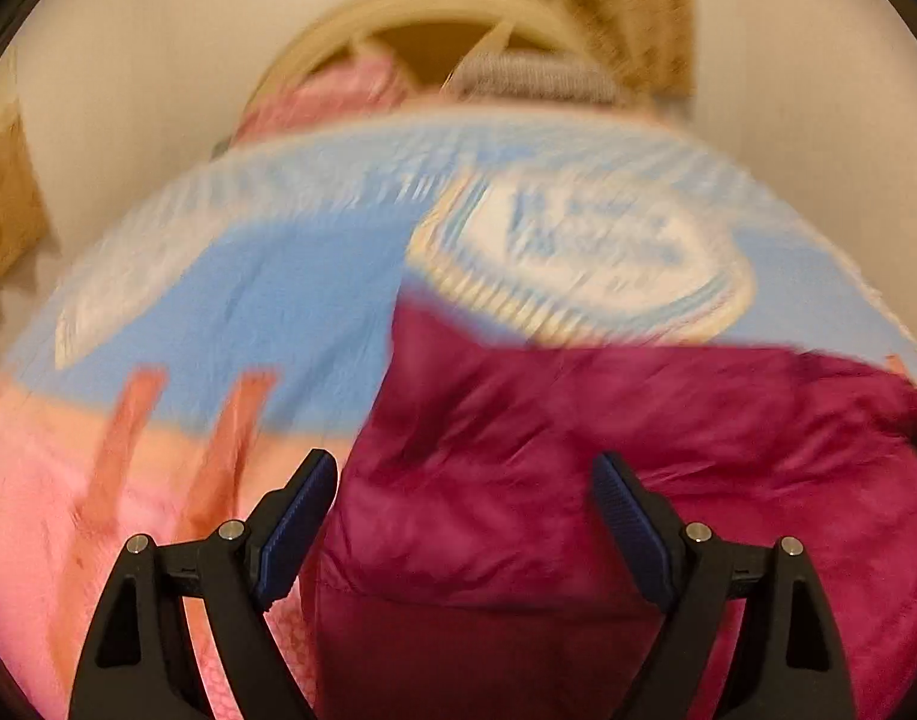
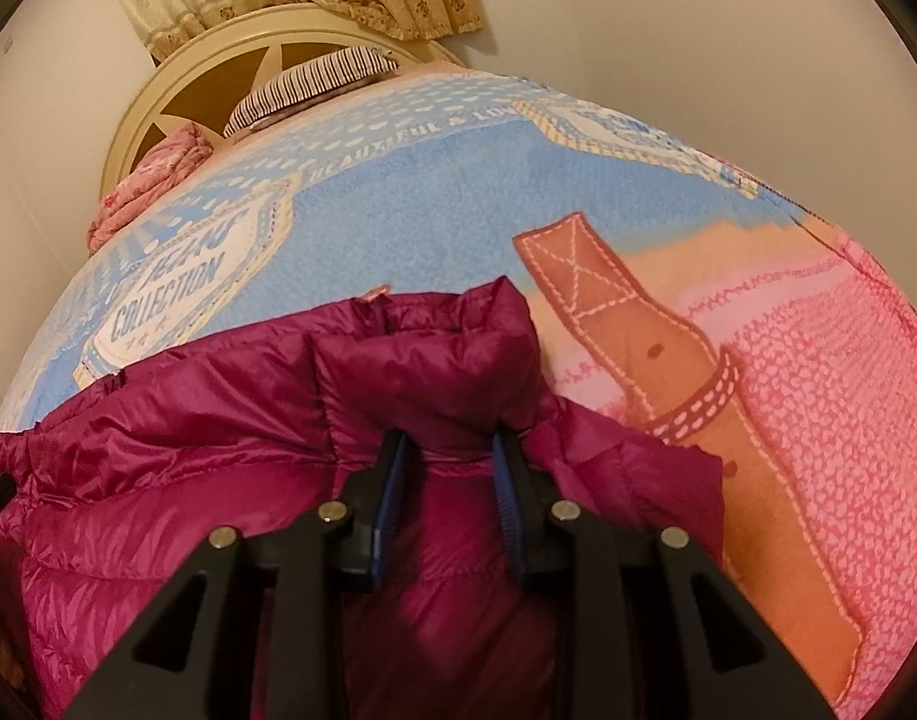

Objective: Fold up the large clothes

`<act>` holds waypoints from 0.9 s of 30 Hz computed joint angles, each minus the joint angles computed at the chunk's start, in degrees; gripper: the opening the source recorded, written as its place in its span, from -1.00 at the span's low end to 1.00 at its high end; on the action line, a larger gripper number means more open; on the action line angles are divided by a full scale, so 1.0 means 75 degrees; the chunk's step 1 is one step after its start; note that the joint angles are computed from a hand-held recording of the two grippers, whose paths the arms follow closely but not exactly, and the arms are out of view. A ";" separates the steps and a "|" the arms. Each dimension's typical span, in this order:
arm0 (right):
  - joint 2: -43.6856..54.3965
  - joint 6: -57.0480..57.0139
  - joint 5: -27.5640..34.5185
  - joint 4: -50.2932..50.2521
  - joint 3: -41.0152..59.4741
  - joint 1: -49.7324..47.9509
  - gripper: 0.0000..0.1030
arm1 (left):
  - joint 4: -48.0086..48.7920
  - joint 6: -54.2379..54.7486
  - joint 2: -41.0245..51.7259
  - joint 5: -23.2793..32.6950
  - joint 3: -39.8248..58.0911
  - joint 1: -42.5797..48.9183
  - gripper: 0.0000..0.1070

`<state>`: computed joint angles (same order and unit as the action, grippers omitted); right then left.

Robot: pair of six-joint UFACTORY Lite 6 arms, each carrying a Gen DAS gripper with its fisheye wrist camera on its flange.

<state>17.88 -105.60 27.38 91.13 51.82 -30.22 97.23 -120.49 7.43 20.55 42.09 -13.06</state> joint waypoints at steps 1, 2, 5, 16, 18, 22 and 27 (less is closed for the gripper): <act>-0.0017 0.0006 -0.0016 -0.0008 -0.0009 -0.0002 -0.40 | 0.0406 -0.0457 0.0359 -0.0534 0.0127 0.0307 0.65; -0.0025 -0.0029 -0.0065 0.0046 -0.0013 0.0035 -0.40 | 0.1131 -0.1233 0.0530 -0.0882 0.0161 0.0532 0.67; -0.0161 -0.0388 -0.0325 0.0391 -0.0145 0.0182 -0.39 | 0.1775 -0.1876 0.0774 -0.0472 0.0214 0.0315 0.71; -0.3857 0.0725 -0.0265 -0.0628 -0.2276 0.1113 -0.32 | 0.1803 -0.1909 0.0832 -0.0267 0.0172 0.0261 0.72; -0.4438 0.1271 -0.0416 -0.0902 -0.2638 0.1841 -0.32 | 0.1630 -0.1799 0.0770 -0.0186 0.0120 0.0177 0.72; -0.4315 0.0652 -0.1284 0.0549 -0.3046 0.3617 -0.33 | 0.1804 -0.1966 0.0772 -0.0213 0.0108 0.0215 0.72; -0.3278 -0.3186 -0.1935 0.4492 -0.3077 0.4669 -0.33 | 0.1961 -0.2105 0.0780 -0.0249 0.0104 0.0262 0.72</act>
